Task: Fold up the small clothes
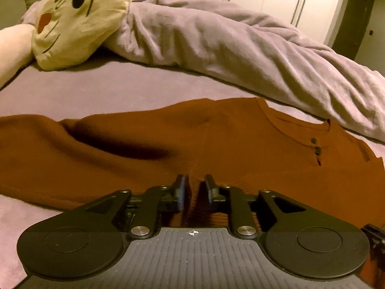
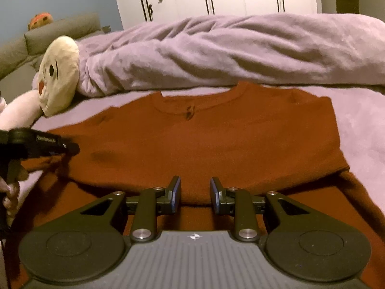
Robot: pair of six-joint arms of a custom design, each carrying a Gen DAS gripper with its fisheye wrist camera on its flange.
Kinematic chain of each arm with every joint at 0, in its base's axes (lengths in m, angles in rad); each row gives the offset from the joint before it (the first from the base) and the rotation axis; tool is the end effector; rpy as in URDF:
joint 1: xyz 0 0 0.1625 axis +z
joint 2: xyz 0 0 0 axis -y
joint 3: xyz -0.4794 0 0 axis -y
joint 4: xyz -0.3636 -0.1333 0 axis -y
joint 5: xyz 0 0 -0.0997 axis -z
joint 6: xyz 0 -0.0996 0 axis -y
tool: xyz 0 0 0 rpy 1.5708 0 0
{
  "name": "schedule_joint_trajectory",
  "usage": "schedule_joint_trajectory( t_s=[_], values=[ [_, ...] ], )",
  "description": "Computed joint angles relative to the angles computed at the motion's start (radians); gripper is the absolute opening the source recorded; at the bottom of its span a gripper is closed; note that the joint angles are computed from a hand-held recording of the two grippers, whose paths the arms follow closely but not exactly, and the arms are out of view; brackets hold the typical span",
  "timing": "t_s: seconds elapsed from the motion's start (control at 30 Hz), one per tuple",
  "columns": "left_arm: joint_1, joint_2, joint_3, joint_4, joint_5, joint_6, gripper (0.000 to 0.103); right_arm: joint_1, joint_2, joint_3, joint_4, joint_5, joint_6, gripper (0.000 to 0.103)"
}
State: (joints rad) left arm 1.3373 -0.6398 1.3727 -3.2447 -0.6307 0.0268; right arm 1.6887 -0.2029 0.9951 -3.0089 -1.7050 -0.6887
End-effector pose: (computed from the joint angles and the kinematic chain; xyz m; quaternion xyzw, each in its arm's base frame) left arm 0.0319 -0.7898 0.2514 -0.1005 0.8146 -0.4437 0.3599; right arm 0.2208 -0.8438 -0.0186 0.3518 -0.8786 0.2859 0.1502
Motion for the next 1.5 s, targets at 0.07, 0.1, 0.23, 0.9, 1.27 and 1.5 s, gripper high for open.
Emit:
schedule_joint_trajectory(
  t_s=[0.07, 0.1, 0.23, 0.9, 1.27, 1.5],
  values=[
    [-0.002, -0.003, 0.011, -0.034, 0.030, -0.013, 0.054, -0.002, 0.009, -0.005, -0.009, -0.007, -0.024, 0.027],
    [0.000, -0.016, 0.034, -0.067, 0.015, -0.020, 0.059, -0.001, 0.010, -0.003, -0.014, -0.008, -0.027, 0.027],
    [0.004, -0.078, 0.156, -0.277, 0.035, -0.029, 0.087, -0.001, 0.007, 0.002, -0.017, -0.008, -0.025, 0.027],
    [0.232, -0.333, 0.371, -0.589, 0.027, -0.422, 0.025, 0.011, -0.067, 0.165, -0.158, -0.015, 0.010, 0.042],
    [0.067, -0.302, 0.281, -0.600, 0.064, 0.021, 0.011, -0.004, -0.093, 0.197, -0.171, 0.026, 0.032, 0.042],
    [-0.069, -0.147, 0.149, -0.485, -0.082, 0.239, 0.010, -0.015, -0.121, 0.229, -0.191, 0.059, 0.072, 0.042]
  ],
)
